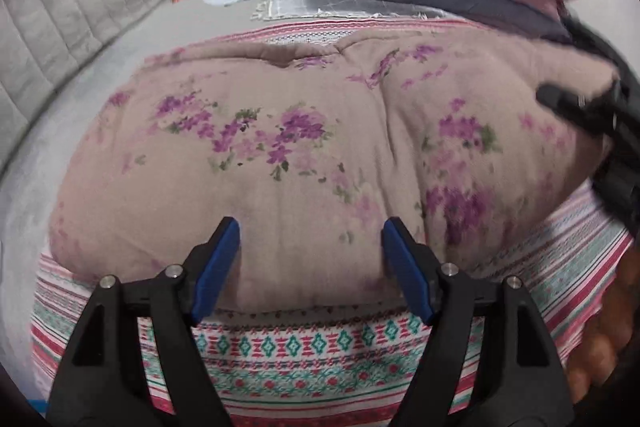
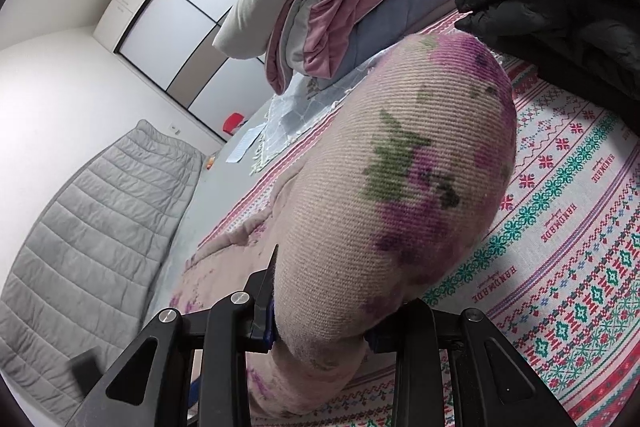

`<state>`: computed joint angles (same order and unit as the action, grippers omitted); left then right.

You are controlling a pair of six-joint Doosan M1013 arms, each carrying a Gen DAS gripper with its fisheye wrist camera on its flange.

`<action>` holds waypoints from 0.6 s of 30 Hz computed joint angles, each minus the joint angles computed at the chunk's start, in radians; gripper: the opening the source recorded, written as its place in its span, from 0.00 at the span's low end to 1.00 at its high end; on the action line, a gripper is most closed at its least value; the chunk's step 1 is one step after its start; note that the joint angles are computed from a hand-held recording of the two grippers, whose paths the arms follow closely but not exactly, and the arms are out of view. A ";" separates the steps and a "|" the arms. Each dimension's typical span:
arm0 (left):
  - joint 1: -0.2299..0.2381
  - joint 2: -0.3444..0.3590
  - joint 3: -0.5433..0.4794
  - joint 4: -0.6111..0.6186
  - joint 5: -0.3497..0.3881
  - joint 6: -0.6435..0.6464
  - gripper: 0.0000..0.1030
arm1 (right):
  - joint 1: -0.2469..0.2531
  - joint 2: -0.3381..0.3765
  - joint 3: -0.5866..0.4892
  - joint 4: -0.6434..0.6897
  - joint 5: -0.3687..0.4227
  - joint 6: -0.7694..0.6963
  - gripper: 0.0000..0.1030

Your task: Fold large clothes

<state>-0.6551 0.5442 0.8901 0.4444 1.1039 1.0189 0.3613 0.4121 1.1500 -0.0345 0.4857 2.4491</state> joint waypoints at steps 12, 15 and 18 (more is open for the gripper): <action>0.078 -0.039 0.055 -0.285 -0.125 0.068 0.73 | 0.014 0.012 -0.027 -0.099 0.053 0.039 0.31; 0.151 -0.089 0.121 -0.414 -0.235 -0.012 0.73 | 0.008 0.013 -0.026 -0.101 0.071 0.068 0.30; 0.222 -0.131 0.191 -0.447 -0.298 -0.132 0.73 | 0.025 0.021 -0.051 -0.204 0.109 0.116 0.29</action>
<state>-0.4335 0.4128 1.0812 -0.0025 0.8055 0.8873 0.3868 0.4328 1.0992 -0.2389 0.5950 2.5647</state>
